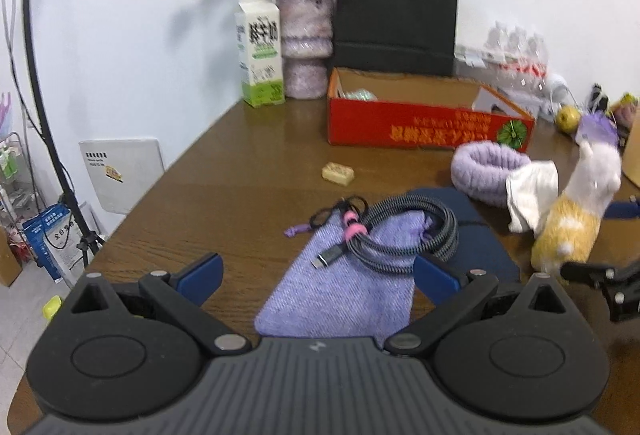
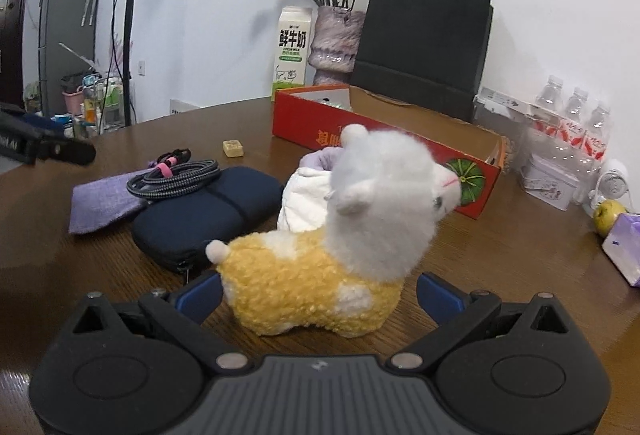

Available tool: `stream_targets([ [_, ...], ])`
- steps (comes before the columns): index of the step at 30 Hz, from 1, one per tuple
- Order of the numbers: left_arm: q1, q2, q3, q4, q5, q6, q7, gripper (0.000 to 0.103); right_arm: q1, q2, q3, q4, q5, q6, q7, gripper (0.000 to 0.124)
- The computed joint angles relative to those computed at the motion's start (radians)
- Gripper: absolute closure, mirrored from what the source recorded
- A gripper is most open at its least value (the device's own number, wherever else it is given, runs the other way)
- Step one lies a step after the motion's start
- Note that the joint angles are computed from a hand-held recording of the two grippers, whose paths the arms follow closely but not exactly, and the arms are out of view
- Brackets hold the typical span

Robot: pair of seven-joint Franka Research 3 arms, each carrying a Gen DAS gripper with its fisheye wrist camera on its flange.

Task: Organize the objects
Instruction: 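Grasp the plush alpaca with the right gripper while the left approaches the braided cable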

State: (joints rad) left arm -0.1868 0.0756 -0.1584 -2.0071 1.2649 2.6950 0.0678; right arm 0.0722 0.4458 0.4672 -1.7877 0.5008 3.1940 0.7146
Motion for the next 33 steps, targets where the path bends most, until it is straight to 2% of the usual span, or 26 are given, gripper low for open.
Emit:
stream_targets([
  [3, -0.001, 0.019, 0.0, 0.014, -0.034, 0.002, 0.035, 0.0, -0.006, 0.02, 0.0, 0.041, 0.006, -0.068, -0.006, 0.021],
  [7, -0.006, 0.037, 0.005, 0.029, -0.067, 0.001, 0.074, 0.0, 0.031, 0.037, -0.042, 0.08, 0.05, -0.107, -0.001, 0.021],
  [15, -0.017, 0.047, 0.016, 0.035, -0.098, -0.009, 0.092, 0.0, 0.069, 0.07, -0.069, 0.123, 0.104, -0.1, -0.029, 0.023],
  [17, -0.018, 0.048, 0.016, 0.036, -0.102, -0.014, 0.093, 0.0, 0.041, 0.075, -0.031, 0.121, 0.13, -0.078, -0.056, 0.024],
  [20, -0.019, 0.048, 0.017, 0.036, -0.111, -0.015, 0.098, 0.0, 0.032, 0.075, -0.009, 0.106, 0.142, -0.018, -0.066, 0.026],
  [24, -0.017, 0.05, 0.018, 0.034, -0.126, -0.005, 0.116, 0.0, -0.104, 0.092, 0.169, 0.056, 0.122, 0.104, -0.111, 0.028],
  [27, -0.013, 0.052, 0.022, 0.031, -0.13, 0.014, 0.12, 0.0, -0.148, 0.095, 0.235, 0.008, 0.08, 0.205, -0.087, 0.028],
  [31, -0.007, 0.057, 0.029, 0.028, -0.129, 0.05, 0.121, 0.0, -0.123, 0.075, 0.215, -0.031, 0.058, 0.286, -0.027, 0.028],
  [33, -0.003, 0.061, 0.031, 0.028, -0.134, 0.071, 0.132, 0.0, -0.083, 0.064, 0.173, -0.038, 0.071, 0.314, -0.001, 0.028],
])
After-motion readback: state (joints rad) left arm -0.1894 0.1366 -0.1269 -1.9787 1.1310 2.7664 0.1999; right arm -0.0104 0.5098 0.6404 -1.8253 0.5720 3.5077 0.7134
